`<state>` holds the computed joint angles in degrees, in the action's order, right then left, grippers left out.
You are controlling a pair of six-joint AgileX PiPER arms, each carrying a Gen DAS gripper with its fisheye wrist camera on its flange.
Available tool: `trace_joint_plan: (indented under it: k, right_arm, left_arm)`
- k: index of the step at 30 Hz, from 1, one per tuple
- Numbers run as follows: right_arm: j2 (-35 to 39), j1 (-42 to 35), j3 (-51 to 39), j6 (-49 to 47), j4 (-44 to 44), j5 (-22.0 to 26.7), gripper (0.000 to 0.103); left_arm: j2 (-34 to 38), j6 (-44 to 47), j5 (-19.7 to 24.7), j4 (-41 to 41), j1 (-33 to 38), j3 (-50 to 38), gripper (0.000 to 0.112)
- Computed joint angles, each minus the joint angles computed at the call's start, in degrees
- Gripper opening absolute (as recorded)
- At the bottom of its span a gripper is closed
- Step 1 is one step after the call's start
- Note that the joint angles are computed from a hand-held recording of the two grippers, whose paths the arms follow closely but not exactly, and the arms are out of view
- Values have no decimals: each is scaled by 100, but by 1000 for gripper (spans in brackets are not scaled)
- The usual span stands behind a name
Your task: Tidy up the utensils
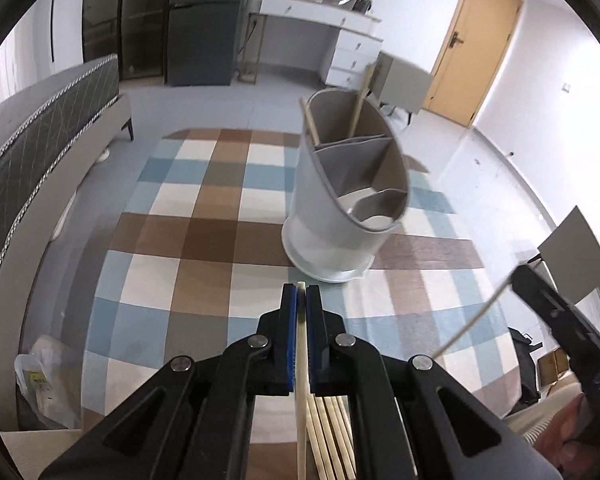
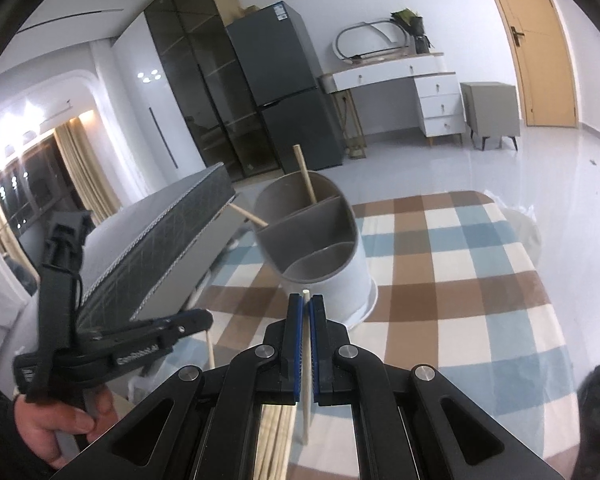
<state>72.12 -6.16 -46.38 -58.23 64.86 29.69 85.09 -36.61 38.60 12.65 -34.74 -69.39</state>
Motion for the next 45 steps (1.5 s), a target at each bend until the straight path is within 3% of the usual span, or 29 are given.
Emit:
trace_joint_plan:
  k: [6, 12, 14, 16, 17, 19, 22, 23, 30, 41, 43, 45]
  right_arm:
    - [-322, 159, 191, 462, -452, -215, 3]
    - [-604, 336, 352, 891, -855, -403, 3]
    - [-671, 407, 371, 1077, -1024, -445, 3]
    - [-714, 461, 382, 1236, -1142, -467, 3]
    - [-717, 475, 381, 1259, -1141, -465, 3]
    - [-730, 521, 379, 1327, -1193, -486, 3]
    - [-634, 441, 338, 1114, -981, -424, 3]
    - [-583, 362, 323, 964, -827, -367, 3]
    - [-178, -283, 203, 312, -17, 114, 3]
    - [859, -1144, -249, 535, 341, 681, 3]
    - [1011, -1199, -329, 673, 316, 725, 3]
    - [1107, -1250, -383, 766, 322, 805, 3]
  left_arm:
    - [-297, 172, -547, -51, 110, 247, 0]
    - [-438, 11, -539, 318, -28, 298, 0]
    - [-394, 367, -491, -121, 145, 269, 0]
    - [-140, 1008, -167, -978, 486, 64, 2]
    - [55, 1189, 150, -1269, 622, -118, 5]
    - [486, 1307, 601, -1616, 907, -410, 32]
    - [943, 1481, 703, -1970, 1221, -568, 59]
    - [1066, 1433, 751, -1937, 1239, -624, 61]
    - [2247, 1575, 1368, -1981, 1311, -1504, 61]
    - [3499, 1088, 2640, -763, 710, -3102, 61]
    - [3571, 1036, 2747, -846, 696, -3256, 56]
    - [3638, 936, 2850, -839, 659, -3420, 39]
